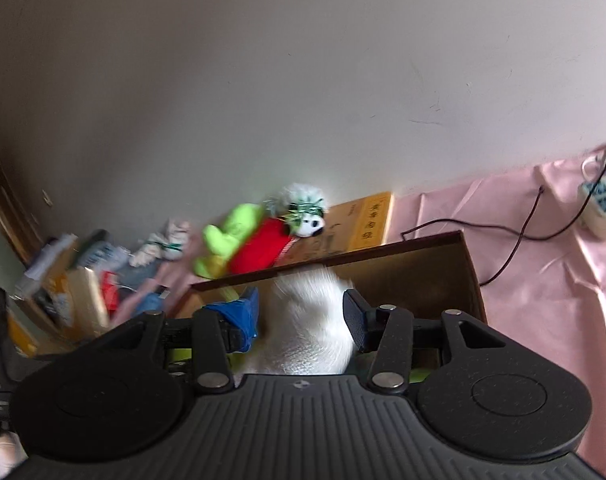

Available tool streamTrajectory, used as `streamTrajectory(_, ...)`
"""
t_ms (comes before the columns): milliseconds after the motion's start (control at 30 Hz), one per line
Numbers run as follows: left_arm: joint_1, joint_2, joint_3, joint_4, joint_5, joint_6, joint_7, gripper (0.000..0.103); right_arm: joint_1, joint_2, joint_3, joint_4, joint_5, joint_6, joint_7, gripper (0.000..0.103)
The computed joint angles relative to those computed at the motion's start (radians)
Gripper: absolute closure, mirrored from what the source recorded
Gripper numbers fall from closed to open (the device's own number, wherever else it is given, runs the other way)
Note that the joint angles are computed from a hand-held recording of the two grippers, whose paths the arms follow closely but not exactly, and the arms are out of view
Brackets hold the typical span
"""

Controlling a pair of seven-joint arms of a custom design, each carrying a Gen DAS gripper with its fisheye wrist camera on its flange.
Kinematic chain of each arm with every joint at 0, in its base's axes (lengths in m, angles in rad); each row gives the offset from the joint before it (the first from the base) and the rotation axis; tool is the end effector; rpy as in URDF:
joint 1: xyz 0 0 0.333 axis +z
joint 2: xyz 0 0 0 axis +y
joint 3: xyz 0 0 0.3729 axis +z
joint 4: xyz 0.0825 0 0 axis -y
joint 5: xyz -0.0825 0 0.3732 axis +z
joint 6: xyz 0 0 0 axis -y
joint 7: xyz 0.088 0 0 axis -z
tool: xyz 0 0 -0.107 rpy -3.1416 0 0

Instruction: Organize soft objects

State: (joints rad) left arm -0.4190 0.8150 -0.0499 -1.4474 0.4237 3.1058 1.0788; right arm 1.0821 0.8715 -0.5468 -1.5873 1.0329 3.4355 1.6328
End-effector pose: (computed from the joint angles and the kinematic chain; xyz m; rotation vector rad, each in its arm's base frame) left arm 0.7058 -0.3818 0.3448 -1.4506 2.0998 -1.0095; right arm 0.6249 0.4028 0.3490 -1.2487 1.6666 -0.5945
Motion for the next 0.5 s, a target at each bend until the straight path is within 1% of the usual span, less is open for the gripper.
streamTrajectory(33,0.001,0.005,-0.003,0.009,-0.003,-0.013,0.002,0.045,0.024,0.020,-0.044,0.013,0.021,-0.031,0.005,0.071)
streamTrajectory(67,-0.005,0.005,0.006,0.012,-0.004,-0.025,-0.004,0.044,0.030,0.012,-0.053,-0.008,-0.028,-0.029,0.062,0.071)
streamTrajectory(100,-0.018,0.002,0.025,0.011,-0.003,-0.033,-0.017,0.044,0.020,-0.009,-0.028,-0.032,-0.059,-0.001,0.083,0.071)
streamTrajectory(133,-0.031,-0.002,0.048,0.004,0.004,-0.028,-0.032,0.044,-0.011,-0.030,0.026,-0.031,-0.039,0.030,0.034,0.071)
streamTrajectory(167,-0.059,-0.014,0.089,-0.016,0.016,-0.010,-0.060,0.044,-0.015,-0.048,0.046,-0.044,-0.019,0.053,0.005,0.071)
streamTrajectory(200,-0.099,-0.030,0.148,-0.043,0.031,0.012,-0.099,0.044,-0.017,-0.059,0.057,-0.050,-0.013,0.066,-0.007,0.071)
streamTrajectory(267,-0.148,-0.065,0.213,-0.097,0.054,0.040,-0.150,0.044,-0.041,-0.103,0.117,-0.089,-0.030,0.124,-0.017,0.071)
streamTrajectory(300,-0.182,-0.086,0.256,-0.133,0.068,0.062,-0.178,0.044,-0.040,-0.128,0.136,-0.118,-0.027,0.150,-0.026,0.071)
streamTrajectory(333,-0.241,-0.106,0.328,-0.171,0.082,0.083,-0.215,0.043,-0.029,-0.135,0.131,-0.121,0.001,0.151,-0.050,0.071)
streamTrajectory(400,-0.360,-0.129,0.469,-0.225,0.106,0.092,-0.278,0.043,0.023,-0.158,0.105,-0.145,0.091,0.150,-0.125,0.071)
streamTrajectory(467,-0.470,-0.155,0.591,-0.295,0.124,0.126,-0.334,0.042,0.040,-0.183,0.122,-0.169,0.125,0.188,-0.161,0.071)
streamTrajectory(500,-0.523,-0.165,0.645,-0.326,0.125,0.135,-0.351,0.042,0.067,-0.191,0.112,-0.173,0.180,0.194,-0.214,0.071)
